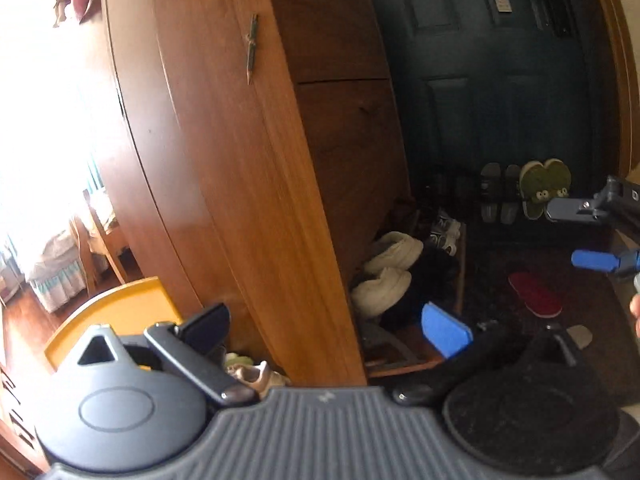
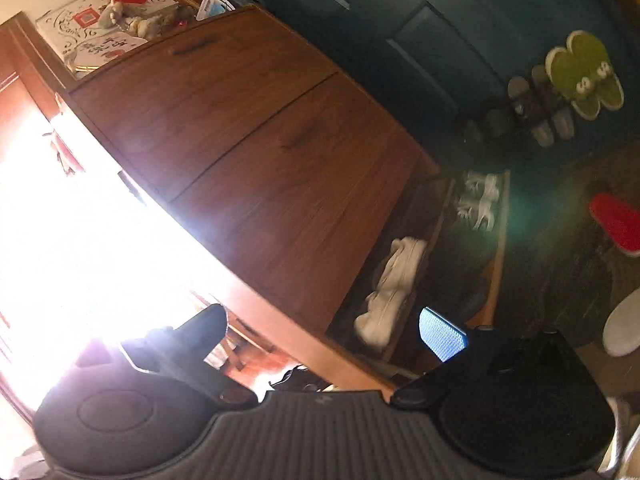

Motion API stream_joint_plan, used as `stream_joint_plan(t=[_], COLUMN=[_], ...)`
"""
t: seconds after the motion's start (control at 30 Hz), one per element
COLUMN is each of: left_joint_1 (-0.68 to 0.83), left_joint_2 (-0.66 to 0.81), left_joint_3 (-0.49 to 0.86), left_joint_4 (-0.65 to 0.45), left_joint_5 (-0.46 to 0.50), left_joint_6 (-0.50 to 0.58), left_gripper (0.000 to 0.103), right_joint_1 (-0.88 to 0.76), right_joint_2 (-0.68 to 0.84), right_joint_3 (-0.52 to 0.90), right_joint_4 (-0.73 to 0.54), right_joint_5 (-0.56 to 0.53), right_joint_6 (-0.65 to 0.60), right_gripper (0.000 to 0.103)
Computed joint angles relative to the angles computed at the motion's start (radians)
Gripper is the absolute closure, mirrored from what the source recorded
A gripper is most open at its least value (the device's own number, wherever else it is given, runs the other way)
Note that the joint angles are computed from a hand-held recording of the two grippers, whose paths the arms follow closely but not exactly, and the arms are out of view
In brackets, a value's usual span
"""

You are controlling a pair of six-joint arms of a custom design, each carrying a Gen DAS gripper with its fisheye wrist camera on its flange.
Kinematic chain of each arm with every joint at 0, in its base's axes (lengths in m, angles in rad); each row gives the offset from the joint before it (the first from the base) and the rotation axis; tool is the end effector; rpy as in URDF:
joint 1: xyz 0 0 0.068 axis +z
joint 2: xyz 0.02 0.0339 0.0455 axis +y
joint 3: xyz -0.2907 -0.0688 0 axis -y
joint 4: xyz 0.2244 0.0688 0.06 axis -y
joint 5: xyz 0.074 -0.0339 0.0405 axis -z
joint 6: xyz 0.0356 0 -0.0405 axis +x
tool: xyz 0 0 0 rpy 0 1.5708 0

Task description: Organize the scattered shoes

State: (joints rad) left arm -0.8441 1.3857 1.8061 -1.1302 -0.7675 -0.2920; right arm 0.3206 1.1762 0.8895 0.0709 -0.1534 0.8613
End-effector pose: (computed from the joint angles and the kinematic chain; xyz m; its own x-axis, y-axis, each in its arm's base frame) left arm 0.1663 -0.1498 0.4807 -0.4688 0.2155 -0.8566 0.0553 0.9750 0.2150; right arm 0.2328 0.0830 0.3526 -0.4761 0.6319 -0.6115 -0.1410 0.6316 0.7624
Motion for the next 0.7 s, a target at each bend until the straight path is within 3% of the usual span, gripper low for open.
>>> stream_joint_plan(t=[0.2,0.4,0.5,0.7], left_joint_1=[-0.010,0.020,0.079,0.122], left_joint_2=[0.020,-0.010,-0.024,-0.026], left_joint_3=[0.063,0.077,0.076,0.164], left_joint_4=[-0.107,-0.170,-0.145,-0.172], left_joint_5=[-0.017,-0.021,-0.005,-0.011], left_joint_6=[-0.050,-0.046,-0.009,0.069], left_gripper=[0.000,0.000,0.000,0.000], right_joint_1=[0.029,0.039,0.046,0.048], right_joint_2=[-0.019,0.014,0.049,0.080], right_joint_3=[0.143,0.216,0.263,0.333], right_joint_4=[-0.240,-0.277,-0.295,-0.342], right_joint_5=[0.019,0.052,0.080,0.074], right_joint_6=[-0.078,-0.166,-0.211,-0.205], right_gripper=[0.000,0.000,0.000,0.000])
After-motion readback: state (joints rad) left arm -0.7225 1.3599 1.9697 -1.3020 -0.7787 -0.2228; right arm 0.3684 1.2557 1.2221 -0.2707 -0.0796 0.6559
